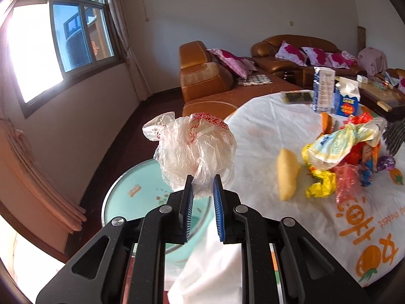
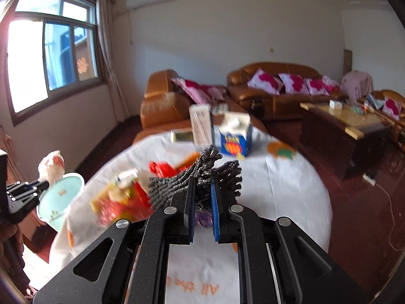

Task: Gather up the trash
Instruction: 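Carry the clear bag and black mesh bag over the teal bucket with both grippers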

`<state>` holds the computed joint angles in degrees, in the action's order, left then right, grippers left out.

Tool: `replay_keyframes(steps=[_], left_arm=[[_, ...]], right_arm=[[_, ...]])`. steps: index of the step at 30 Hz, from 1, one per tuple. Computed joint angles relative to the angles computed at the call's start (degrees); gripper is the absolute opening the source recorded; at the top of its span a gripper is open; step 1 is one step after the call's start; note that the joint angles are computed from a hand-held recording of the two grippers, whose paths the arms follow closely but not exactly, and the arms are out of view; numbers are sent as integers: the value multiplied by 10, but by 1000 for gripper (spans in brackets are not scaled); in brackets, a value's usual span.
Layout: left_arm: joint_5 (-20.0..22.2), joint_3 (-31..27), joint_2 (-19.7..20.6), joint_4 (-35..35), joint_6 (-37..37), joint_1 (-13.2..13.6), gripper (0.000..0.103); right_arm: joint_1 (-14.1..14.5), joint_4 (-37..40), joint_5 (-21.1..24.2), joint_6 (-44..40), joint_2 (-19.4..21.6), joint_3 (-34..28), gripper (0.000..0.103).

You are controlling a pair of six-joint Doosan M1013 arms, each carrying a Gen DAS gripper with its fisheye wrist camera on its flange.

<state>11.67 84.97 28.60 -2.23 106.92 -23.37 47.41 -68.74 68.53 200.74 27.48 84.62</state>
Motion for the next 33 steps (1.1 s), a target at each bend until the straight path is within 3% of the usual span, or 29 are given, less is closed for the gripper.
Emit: replay_keyframes(steps=[5, 15, 17, 25, 33], left_arm=[[8, -12, 5, 117, -126, 9, 15], [13, -16, 7, 99, -110, 15, 15], [12, -16, 7, 128, -136, 14, 15], [27, -25, 14, 331, -329, 18, 16], [62, -43, 28, 414, -406, 27, 16]], right_arm=[[-5, -34, -31, -23, 10, -27, 11], [-9, -34, -4, -14, 1, -20, 11], [-12, -38, -10, -18, 2, -22, 11], [-34, -45, -93, -69, 35, -72, 11], [-58, -11, -181, -167, 92, -161, 11]])
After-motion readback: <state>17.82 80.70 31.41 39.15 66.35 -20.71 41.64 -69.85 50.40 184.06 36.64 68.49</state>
